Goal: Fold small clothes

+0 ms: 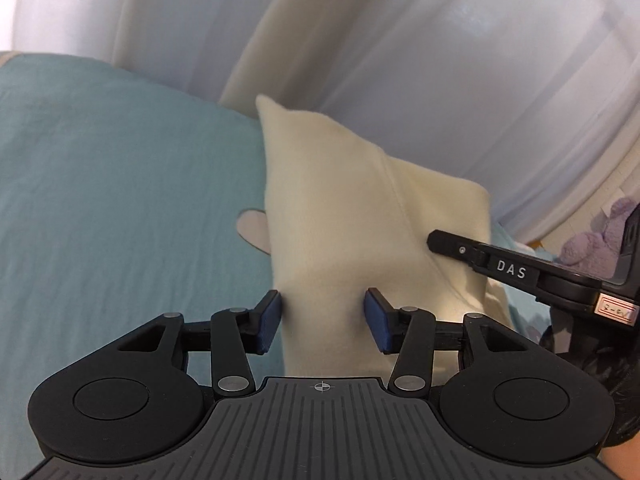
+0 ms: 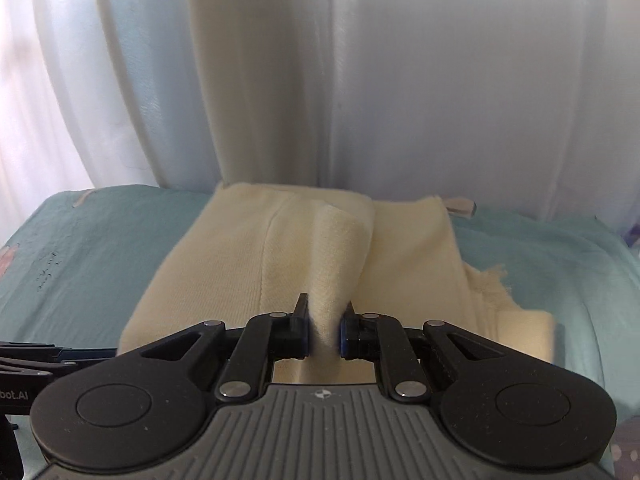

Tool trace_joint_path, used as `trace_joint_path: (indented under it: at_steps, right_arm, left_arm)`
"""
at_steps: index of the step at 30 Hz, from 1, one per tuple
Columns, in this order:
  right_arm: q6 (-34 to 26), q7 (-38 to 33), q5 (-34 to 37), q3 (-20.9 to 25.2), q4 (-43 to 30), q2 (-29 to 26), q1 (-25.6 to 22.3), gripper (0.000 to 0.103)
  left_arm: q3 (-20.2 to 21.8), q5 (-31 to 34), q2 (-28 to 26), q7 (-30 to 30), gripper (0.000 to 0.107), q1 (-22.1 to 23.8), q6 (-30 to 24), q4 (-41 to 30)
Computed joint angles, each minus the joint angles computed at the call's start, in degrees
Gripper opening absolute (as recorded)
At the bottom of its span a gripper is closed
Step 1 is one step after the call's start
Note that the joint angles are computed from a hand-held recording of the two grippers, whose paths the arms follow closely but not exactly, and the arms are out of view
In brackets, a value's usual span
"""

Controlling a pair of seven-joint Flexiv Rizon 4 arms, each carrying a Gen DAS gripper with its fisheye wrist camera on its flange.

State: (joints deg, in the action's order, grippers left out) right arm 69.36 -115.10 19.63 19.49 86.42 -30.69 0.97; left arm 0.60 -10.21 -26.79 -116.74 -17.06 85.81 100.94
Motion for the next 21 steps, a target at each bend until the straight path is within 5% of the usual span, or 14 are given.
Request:
trace_joint_path:
  at_steps: [3, 5, 7, 9, 11, 14, 17, 21]
  right_arm:
    - [-10.90, 0.25, 10.77, 5.86, -7.29, -3.30, -7.82, 0.017]
    - [-19.23, 2.20, 19.48, 8.47, -12.82, -6.06, -12.68, 0.031]
    - [-24.17, 4.56, 23.71, 8.55, -16.18, -8.32, -13.92, 0.044]
    - [-24.69, 5.59, 24.44, 6.79, -16.76, -8.76, -12.25, 0.040]
    - [-21.14, 3.61, 22.21, 3.88, -14.53, -6.66, -8.45, 0.013]
    - [-9.00, -1.71, 15.96, -0.41, -7.75, -1.89, -1.71, 0.012]
    - [3.90, -7.74, 12.65, -0.82, -2.87, 0.74, 0.79, 0.012]
    - [15.13, -2.42, 4.09, -8.05, 1.95, 1.15, 6.18, 0.012]
  left_arm:
    - [2.59, 1.78, -1.03, -1.26, 0.055, -1.99, -1.02, -1.65]
    - [-0.02, 0.68, -0.73, -0.37, 0.055, 0.14, 0.14, -0.53]
    - [-1.60, -0.52, -0.46, 0.19, 0.056, 1.23, 0.53, 0.16]
    - [-0.50, -0.24, -0.72, -0.09, 0.056, 0.17, -0.40, -0.68]
    - [2.76, 1.02, -0.83, -1.51, 0.059, -2.46, -2.37, -1.99]
    - [12.64, 8.38, -0.62, -10.79, 0.060, -9.87, -6.90, -5.75]
    - [17.61, 15.87, -0.80, -15.52, 0.062, -13.53, -7.85, -8.92]
    - [13.97, 18.39, -0.37, -14.51, 0.063, -10.74, -9.22, -9.94]
